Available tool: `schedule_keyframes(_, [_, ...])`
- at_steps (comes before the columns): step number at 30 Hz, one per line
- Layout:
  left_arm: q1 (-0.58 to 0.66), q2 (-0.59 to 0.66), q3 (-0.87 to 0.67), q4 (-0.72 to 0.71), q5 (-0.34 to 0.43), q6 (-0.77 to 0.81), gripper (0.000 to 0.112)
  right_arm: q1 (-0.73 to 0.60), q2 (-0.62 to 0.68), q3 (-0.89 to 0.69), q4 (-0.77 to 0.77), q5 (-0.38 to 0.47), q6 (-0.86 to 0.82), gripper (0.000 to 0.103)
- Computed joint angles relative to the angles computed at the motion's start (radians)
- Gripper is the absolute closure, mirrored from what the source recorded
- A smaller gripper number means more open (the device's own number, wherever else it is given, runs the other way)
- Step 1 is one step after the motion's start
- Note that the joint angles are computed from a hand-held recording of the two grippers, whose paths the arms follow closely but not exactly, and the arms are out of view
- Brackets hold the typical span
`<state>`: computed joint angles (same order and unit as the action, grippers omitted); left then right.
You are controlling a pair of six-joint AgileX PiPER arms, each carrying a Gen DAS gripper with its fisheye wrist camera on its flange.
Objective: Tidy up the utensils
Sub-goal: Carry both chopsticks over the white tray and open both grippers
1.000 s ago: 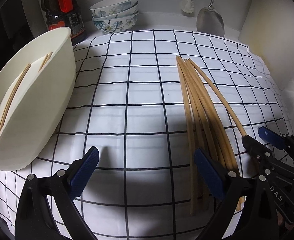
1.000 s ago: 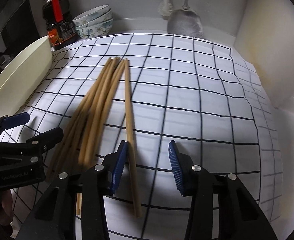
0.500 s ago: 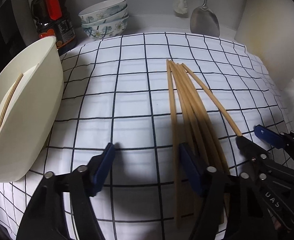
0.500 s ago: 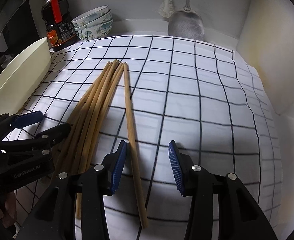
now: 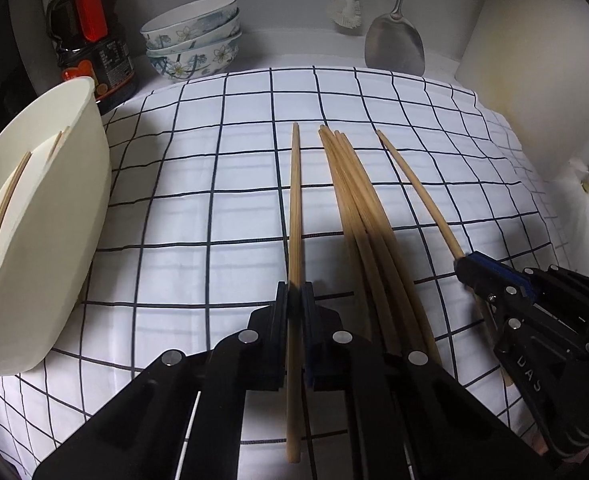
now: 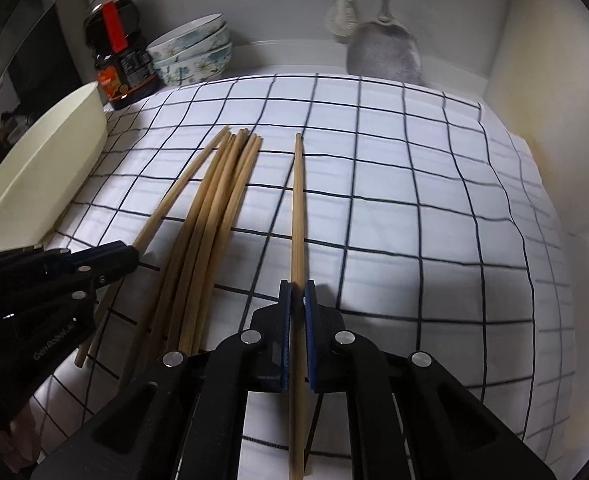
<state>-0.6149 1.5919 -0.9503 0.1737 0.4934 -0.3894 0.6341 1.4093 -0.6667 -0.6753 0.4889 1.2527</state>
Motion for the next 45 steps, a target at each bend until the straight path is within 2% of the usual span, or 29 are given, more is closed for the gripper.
schedule_keyframes(4, [0.024, -0.047, -0.014, -0.065, 0.033, 0.075, 0.105, 0.004, -0.063, 0.009, 0.043, 0.024, 0.012, 0.097])
schedule_keyframes(9, [0.075, -0.123, -0.044, -0.155, 0.092, 0.187, 0.105, 0.041, -0.114, -0.054, 0.087, 0.125, -0.013, 0.097])
schedule_keyframes(14, [0.194, -0.208, -0.089, -0.272, 0.175, 0.351, 0.105, 0.123, -0.116, -0.184, 0.078, 0.241, 0.003, 0.097])
schedule_keyframes(17, [0.297, -0.248, -0.113, -0.329, 0.222, 0.454, 0.105, 0.159, -0.085, -0.264, 0.08, 0.272, 0.0, 0.097])
schedule_keyframes(24, [0.583, -0.268, -0.146, -0.453, 0.284, 0.694, 0.105, 0.245, 0.114, -0.55, 0.088, 0.301, -0.049, 0.097])
schedule_keyframes(31, [0.827, -0.202, -0.209, -0.554, 0.314, 0.889, 0.105, 0.263, 0.343, -0.848, 0.166, 0.304, -0.155, 0.097])
schedule_keyframes(38, [0.946, -0.069, -0.276, -0.605, 0.337, 0.99, 0.105, 0.259, 0.591, -1.174, 0.301, 0.371, -0.309, 0.097])
schedule_keyframes(45, [0.953, 0.034, -0.312, -0.598, 0.345, 1.007, 0.105, 0.246, 0.833, -1.54, 0.412, 0.533, -0.408, 0.097])
